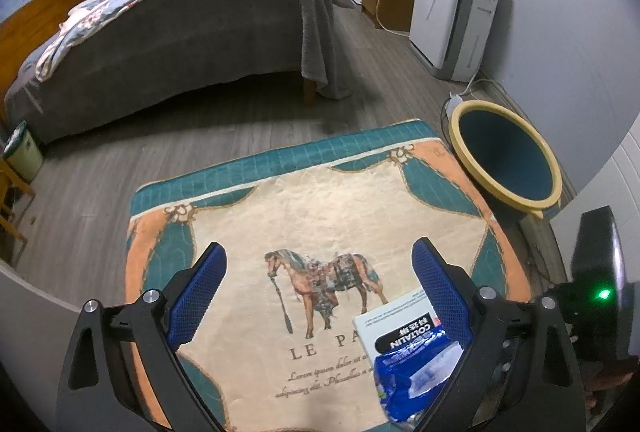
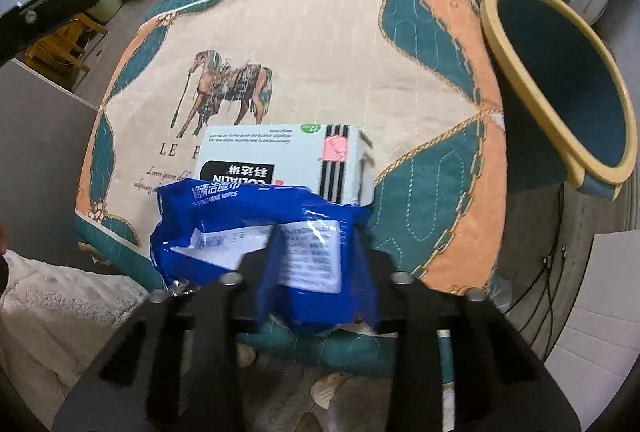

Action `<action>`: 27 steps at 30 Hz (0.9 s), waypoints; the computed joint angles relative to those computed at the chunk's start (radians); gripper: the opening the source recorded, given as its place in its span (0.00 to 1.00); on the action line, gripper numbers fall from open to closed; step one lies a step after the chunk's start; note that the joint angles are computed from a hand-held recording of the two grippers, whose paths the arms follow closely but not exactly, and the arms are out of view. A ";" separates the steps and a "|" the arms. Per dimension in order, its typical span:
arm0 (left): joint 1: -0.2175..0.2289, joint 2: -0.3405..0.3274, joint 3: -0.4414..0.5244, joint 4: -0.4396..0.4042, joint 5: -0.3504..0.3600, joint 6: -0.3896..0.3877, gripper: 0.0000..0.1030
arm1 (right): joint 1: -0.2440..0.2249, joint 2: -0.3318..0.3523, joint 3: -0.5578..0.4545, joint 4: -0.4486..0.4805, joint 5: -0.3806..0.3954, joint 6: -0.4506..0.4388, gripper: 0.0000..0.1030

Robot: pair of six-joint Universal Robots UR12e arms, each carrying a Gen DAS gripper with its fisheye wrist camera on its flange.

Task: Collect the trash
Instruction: 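Grasp the white COLTALIN box with the left gripper while the right grasps the blue foil bag, then lift the box and bag and carry both grippers over the bin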

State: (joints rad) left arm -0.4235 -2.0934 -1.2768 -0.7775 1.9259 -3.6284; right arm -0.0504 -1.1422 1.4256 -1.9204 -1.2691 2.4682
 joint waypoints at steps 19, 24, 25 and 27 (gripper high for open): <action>0.030 -0.017 -0.012 -0.017 -0.075 0.017 0.90 | 0.003 0.097 -0.220 -0.178 0.082 0.174 0.07; 0.030 -0.048 -0.005 0.006 -0.241 0.168 0.91 | 0.004 0.152 -0.280 -0.149 0.078 0.242 0.07; 0.026 -0.060 0.005 -0.008 -0.267 0.210 0.91 | 0.002 0.156 -0.281 -0.141 0.079 0.246 0.07; 0.015 -0.082 0.029 -0.054 -0.302 0.282 0.91 | 0.001 0.161 -0.288 -0.130 0.081 0.254 0.07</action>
State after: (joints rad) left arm -0.4084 -2.1757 -1.2473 -0.8312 1.6242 -3.3467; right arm -0.0496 -0.9809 1.1381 -2.0508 -1.1880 2.7218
